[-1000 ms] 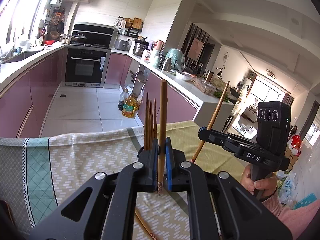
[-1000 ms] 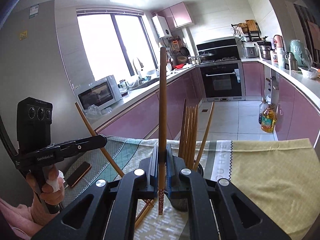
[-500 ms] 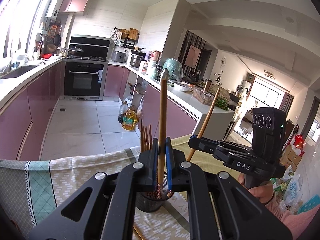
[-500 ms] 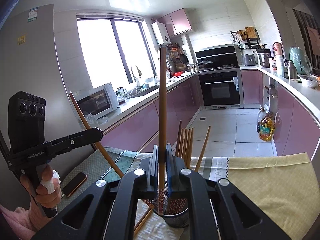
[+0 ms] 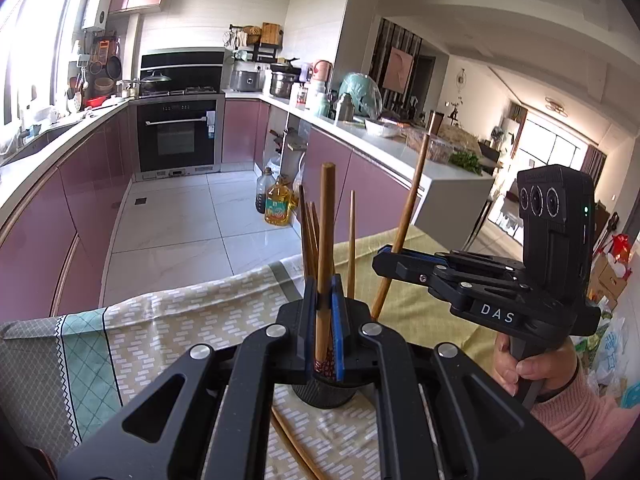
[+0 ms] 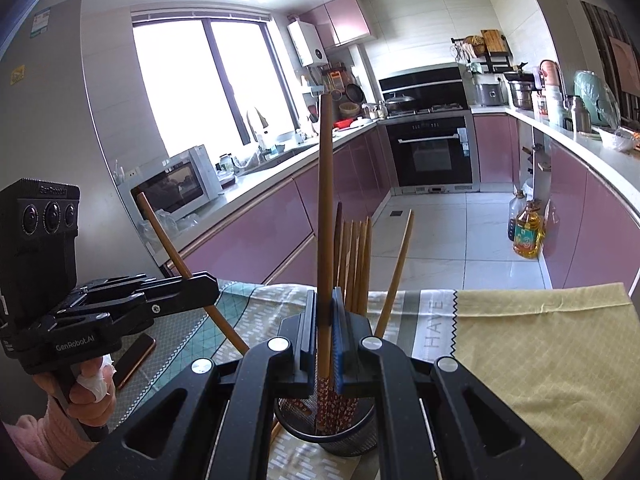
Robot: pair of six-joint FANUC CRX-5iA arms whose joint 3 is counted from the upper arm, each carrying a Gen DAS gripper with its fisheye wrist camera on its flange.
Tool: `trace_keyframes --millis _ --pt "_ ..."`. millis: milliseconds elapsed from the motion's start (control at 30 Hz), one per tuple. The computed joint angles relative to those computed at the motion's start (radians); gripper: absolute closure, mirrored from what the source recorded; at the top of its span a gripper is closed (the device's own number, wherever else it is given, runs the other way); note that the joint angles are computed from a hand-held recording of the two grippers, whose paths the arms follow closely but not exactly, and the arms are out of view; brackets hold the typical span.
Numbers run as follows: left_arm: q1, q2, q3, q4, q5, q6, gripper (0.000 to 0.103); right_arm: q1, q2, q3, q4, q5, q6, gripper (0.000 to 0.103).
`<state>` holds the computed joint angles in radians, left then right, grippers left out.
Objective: Organize utensils
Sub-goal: 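Lower the chopstick into the mesh cup and open the right gripper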
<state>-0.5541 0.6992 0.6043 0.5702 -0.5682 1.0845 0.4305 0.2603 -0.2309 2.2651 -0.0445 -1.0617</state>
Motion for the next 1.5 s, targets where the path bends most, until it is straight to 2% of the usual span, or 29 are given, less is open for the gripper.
trace_keyframes --millis 167,433,533,767,967,1100,1333,1400,1433,1500 --pt "0.0 0.031 0.066 -0.058 -0.068 0.022 0.096 0.04 0.016 -0.022 -0.22 -0.02 0.192 0.097" --pt "0.0 0.103 0.213 -0.141 -0.202 0.061 0.095 0.133 0.049 -0.023 -0.69 -0.072 0.591 0.097" --pt "-0.001 0.133 0.272 -0.17 -0.24 0.093 0.094 0.154 0.06 -0.012 -0.785 -0.089 0.67 0.097" --pt "-0.004 0.252 0.485 -0.236 -0.361 0.192 0.093 0.168 0.072 0.006 -0.867 -0.107 0.737 0.096" --pt "-0.003 0.331 0.617 -0.235 -0.431 0.231 0.093 0.163 0.073 0.006 -0.847 -0.11 0.712 0.095" --pt "-0.005 0.323 0.593 -0.228 -0.418 0.231 0.093 0.157 0.071 0.001 -0.825 -0.105 0.692 0.095" --pt "-0.009 0.213 0.373 -0.187 -0.282 0.182 0.093 0.149 0.062 -0.013 -0.77 -0.087 0.645 0.095" --pt "-0.008 0.166 0.281 -0.168 -0.217 0.161 0.09 0.132 0.051 -0.027 -0.68 -0.071 0.567 0.091" --pt "-0.007 0.144 0.24 -0.159 -0.187 0.152 0.086 0.117 0.043 -0.036 -0.598 -0.059 0.496 0.085" --pt "-0.007 0.092 0.143 -0.137 -0.113 0.134 0.079 0.1 0.027 -0.048 -0.482 -0.048 0.401 0.08"
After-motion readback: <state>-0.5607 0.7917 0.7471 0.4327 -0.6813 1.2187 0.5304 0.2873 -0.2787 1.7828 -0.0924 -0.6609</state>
